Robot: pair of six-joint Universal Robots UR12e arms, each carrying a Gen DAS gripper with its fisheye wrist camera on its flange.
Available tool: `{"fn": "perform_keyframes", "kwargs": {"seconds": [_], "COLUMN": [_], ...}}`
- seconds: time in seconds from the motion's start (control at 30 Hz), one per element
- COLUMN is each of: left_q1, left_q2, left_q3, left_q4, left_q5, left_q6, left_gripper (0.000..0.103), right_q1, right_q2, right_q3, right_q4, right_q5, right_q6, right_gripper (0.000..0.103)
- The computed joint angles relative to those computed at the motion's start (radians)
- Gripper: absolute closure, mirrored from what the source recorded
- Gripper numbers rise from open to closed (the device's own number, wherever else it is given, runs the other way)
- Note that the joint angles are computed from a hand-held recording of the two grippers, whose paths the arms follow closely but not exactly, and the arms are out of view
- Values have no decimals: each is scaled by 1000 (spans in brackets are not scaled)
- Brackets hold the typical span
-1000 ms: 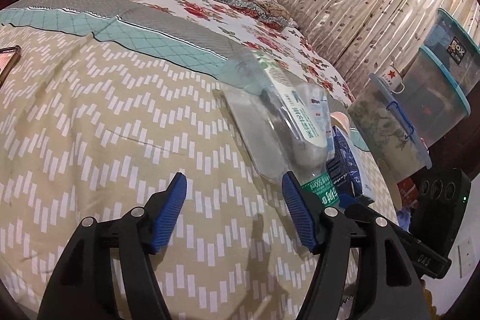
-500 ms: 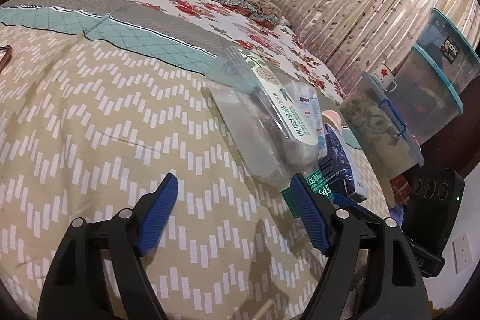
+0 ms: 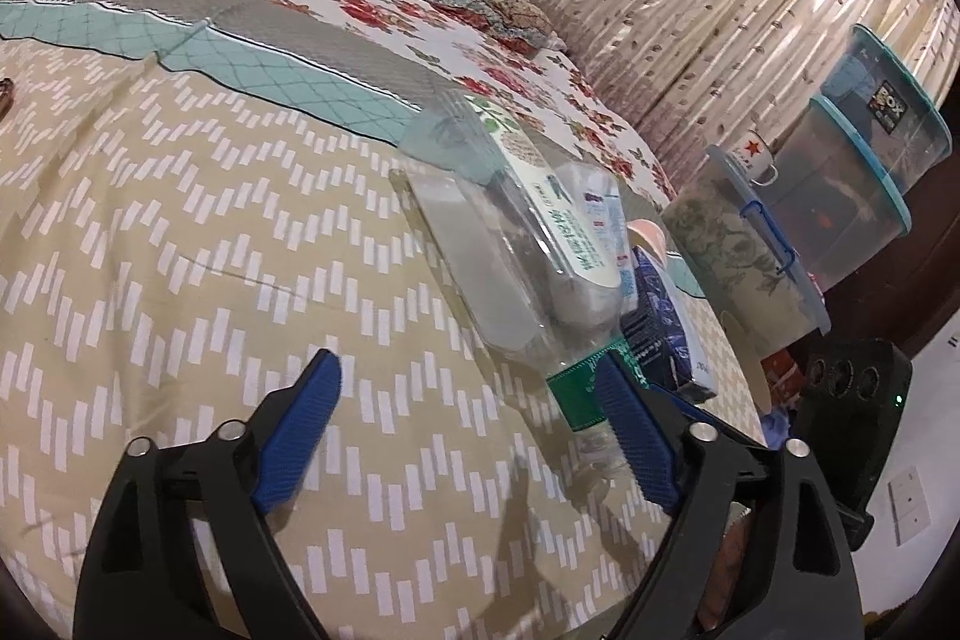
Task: Collect trash
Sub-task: 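Reach the right gripper around the clear water bottle while the left approaches the clear plastic box, then close the left gripper on the clear water bottle while the right moves to the white tissue packet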
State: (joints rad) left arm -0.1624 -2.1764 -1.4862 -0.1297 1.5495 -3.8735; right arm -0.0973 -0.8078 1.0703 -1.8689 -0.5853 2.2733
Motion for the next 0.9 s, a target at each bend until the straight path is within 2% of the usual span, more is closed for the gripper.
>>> {"fn": "perform_keyframes", "kwargs": {"seconds": [0.2, 0.63, 0.77, 0.9], "left_q1": [7, 5, 10, 10], "left_q2": [4, 9, 9, 12], "left_q3": [-16, -20, -30, -31], "left_q4": [31, 28, 68, 61], "left_q5": [-30, -25, -41, -40], "left_q6": [-13, -18, -22, -12], "left_gripper": [17, 16, 16, 16], "right_q1": [0, 2, 4, 8], "right_q2": [-1, -6, -7, -12], "right_q3": [1, 12, 14, 19], "right_q4": [-2, -23, -12, -1], "right_q5": [0, -5, -13, -23], "right_q6": [0, 10, -9, -43], "right_gripper": [39, 38, 38, 36]}}
